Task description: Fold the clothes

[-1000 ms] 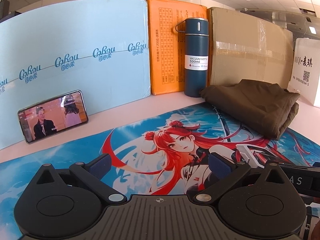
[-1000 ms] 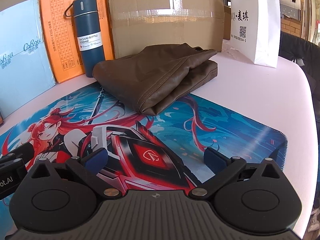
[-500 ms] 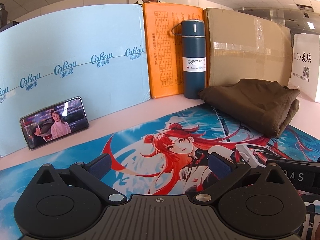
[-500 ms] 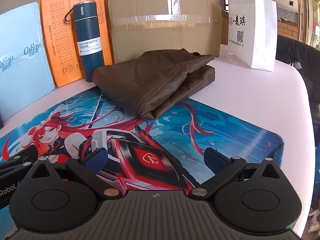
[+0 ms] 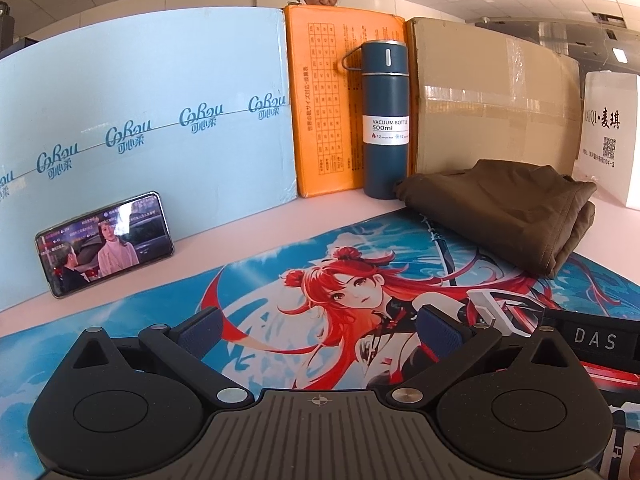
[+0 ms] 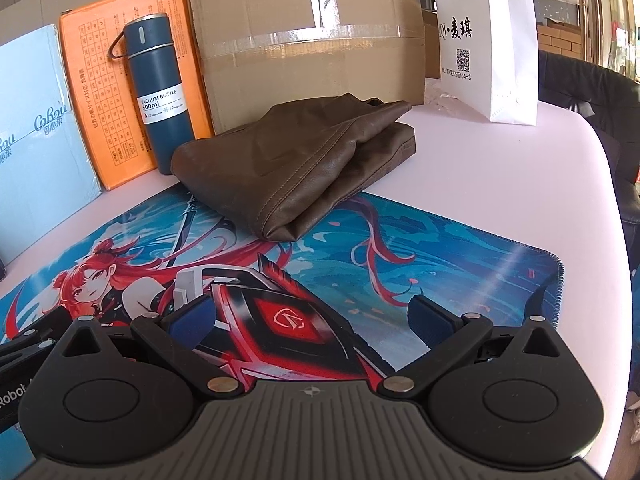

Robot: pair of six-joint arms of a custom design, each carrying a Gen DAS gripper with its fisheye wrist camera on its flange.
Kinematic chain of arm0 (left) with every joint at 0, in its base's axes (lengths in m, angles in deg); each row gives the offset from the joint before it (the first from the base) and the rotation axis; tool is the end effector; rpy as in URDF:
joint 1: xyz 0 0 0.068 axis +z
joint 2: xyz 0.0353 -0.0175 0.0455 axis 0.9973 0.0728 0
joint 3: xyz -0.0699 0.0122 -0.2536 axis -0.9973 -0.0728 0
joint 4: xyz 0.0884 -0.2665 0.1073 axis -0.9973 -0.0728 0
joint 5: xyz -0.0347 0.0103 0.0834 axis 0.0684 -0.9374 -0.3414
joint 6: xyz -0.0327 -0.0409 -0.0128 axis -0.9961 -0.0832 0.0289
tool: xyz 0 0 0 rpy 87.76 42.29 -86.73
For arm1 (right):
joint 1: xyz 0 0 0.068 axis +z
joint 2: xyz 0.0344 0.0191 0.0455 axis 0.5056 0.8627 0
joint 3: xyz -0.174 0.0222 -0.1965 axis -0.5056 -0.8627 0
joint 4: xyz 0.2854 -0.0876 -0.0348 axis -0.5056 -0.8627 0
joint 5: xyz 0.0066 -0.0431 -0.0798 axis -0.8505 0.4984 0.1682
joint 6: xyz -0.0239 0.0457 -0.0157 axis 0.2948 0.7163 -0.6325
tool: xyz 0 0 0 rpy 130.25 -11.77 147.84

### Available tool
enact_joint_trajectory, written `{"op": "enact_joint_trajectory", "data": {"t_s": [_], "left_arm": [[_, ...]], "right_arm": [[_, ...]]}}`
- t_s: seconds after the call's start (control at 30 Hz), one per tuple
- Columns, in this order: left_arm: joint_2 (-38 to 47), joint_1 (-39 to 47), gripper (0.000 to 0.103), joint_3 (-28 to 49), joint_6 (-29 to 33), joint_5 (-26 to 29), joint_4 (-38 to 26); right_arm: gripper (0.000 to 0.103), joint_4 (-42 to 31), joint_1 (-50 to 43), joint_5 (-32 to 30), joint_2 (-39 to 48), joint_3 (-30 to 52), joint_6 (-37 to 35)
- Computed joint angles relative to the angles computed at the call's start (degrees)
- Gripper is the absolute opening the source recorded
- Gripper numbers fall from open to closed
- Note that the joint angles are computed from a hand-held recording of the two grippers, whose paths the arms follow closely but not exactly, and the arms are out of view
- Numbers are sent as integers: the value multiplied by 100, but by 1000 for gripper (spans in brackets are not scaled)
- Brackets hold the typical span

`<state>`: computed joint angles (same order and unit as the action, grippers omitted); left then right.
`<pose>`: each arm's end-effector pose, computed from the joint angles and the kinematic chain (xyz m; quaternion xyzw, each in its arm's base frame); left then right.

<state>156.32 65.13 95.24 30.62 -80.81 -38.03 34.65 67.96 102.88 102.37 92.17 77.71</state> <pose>0.2370 -0.0945 0.1132 0.2470 0.8246 -0.1102 0.4969 0.1495 0.0792 0.1351 0.3777 0.8061 -0.1283 0.4372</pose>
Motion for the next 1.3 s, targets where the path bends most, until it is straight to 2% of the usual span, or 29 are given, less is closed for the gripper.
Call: {"op": "enact_joint_trajectory", "data": {"t_s": [0.57,1.3], "left_arm": [[162,-50,103,170,118,17,-246],[145,-73,103,154,138,43,-252]], "right_arm": [[103,63,-47,-74,63,22,-113],[103,88,-62,-84,77,20,-146]]}}
